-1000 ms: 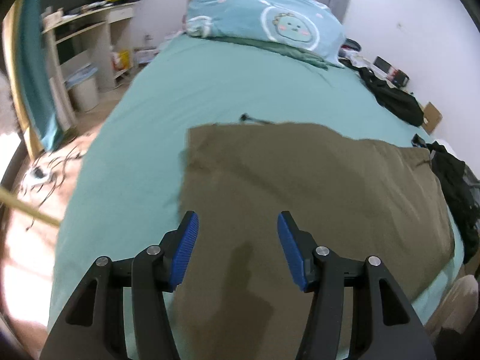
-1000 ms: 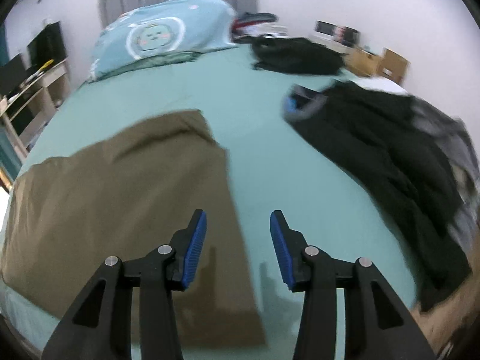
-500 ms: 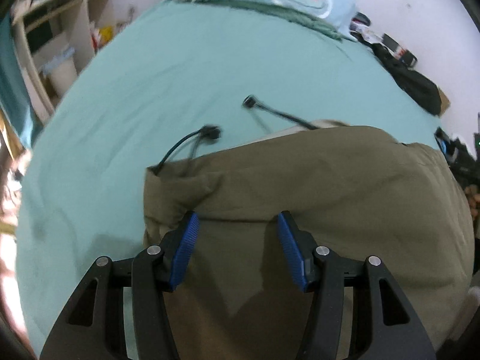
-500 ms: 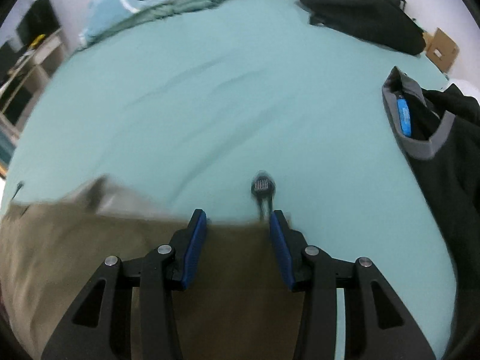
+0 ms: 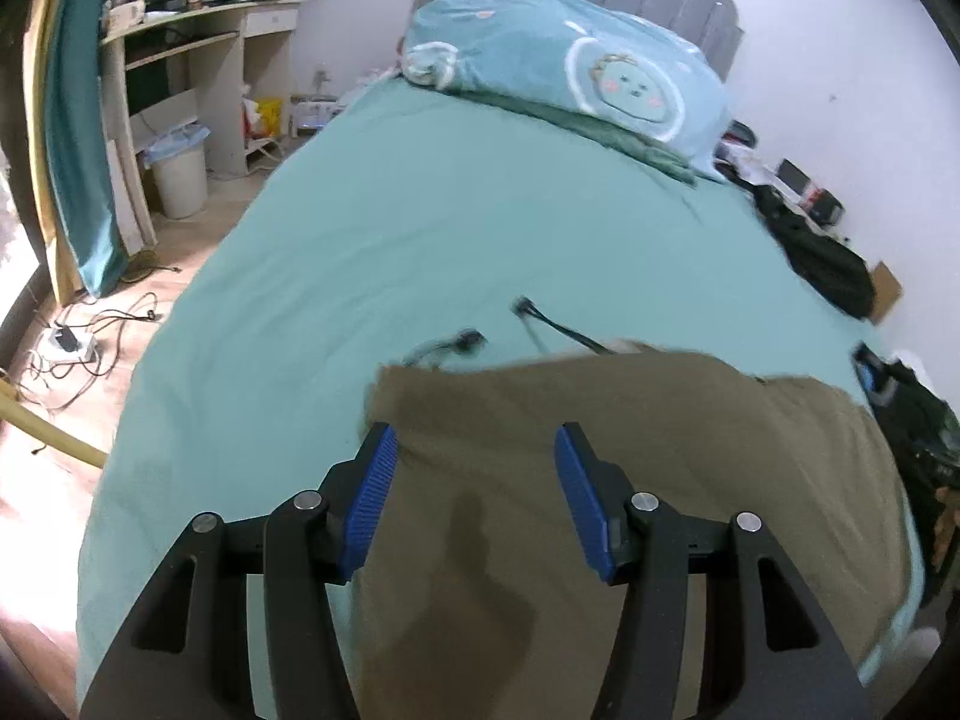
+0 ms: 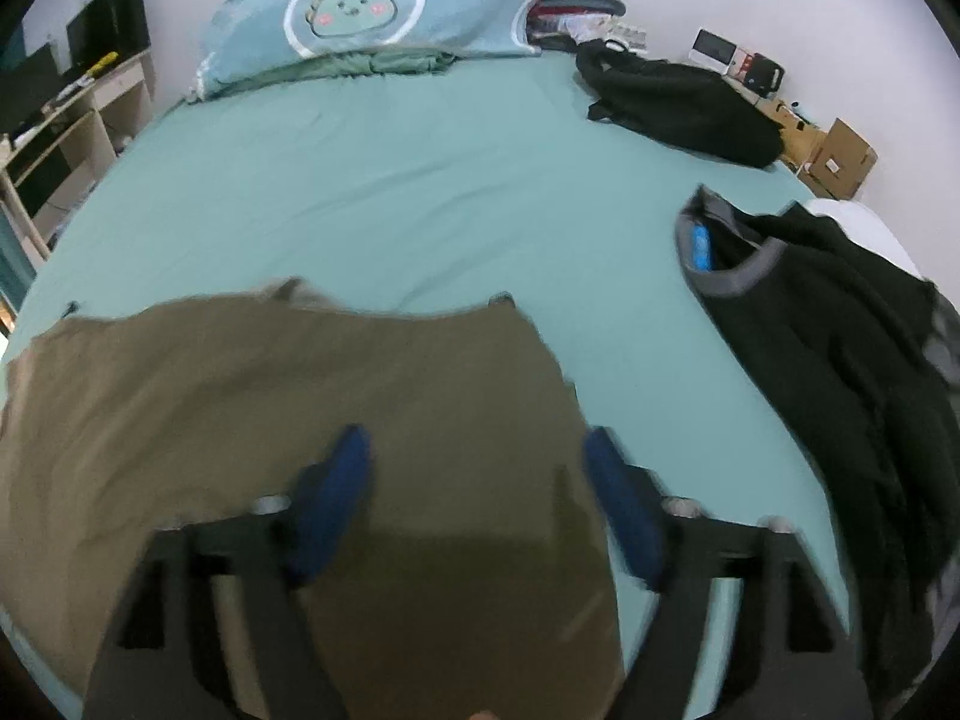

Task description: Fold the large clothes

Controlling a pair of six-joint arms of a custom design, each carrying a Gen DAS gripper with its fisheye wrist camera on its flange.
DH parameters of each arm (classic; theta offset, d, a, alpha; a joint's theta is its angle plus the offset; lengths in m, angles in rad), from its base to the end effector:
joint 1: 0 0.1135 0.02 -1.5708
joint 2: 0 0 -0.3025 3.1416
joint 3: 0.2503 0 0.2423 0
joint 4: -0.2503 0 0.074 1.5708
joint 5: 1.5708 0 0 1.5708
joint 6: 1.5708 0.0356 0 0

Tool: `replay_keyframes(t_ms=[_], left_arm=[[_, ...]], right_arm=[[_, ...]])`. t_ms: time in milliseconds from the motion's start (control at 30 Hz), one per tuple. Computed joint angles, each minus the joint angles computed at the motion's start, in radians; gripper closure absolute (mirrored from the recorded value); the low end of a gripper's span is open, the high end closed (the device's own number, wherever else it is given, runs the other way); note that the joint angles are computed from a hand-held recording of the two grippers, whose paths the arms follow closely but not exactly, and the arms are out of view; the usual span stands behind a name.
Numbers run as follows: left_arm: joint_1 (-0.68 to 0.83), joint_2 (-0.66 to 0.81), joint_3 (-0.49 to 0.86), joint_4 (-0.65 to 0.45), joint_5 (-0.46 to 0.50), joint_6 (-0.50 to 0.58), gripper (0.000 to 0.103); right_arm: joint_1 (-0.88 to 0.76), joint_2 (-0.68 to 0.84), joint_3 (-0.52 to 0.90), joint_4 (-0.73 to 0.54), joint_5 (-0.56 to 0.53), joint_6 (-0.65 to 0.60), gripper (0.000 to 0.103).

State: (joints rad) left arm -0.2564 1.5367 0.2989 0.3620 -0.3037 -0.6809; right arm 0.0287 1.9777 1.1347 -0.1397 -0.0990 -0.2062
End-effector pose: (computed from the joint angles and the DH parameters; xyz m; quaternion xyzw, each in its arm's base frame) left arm 0.2080 -0.0435 0.1307 -0.2461 0.8977 -0.0252 0.3646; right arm 0.4011 0.0150 0.1649 -0.1262 0.9476 0.0215 0.2925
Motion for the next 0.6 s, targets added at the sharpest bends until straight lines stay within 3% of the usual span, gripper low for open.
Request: replay_keyframes(t_ms=[200,300,467,600], left_arm=[[-0.262,-0.012,-0.075,0.008,-0.081,-0.21,0.042],[-0.371,0.004,-0.108,0.005,-0.098,-0.319,0.038],[-0.585,-0.005,-0.107,-0.091,-0.194,-0.533,0.036],[-0.672,0.005,-0.096,-0.164,-0.213,-0.635,0.036]], right_arm=[[-0.066,-0.156,-0.236,0.057,-0.059,0.051,0.012],[-0.134,-0.184,-0.32,0.073,-0.119,0.075,0.002],[-0.228,-0.224,-0.448,0.091,-0.196,0.108,0.002],[-0.269,-0.22,-0.512,0.093,-0.262,0.122,0.002]])
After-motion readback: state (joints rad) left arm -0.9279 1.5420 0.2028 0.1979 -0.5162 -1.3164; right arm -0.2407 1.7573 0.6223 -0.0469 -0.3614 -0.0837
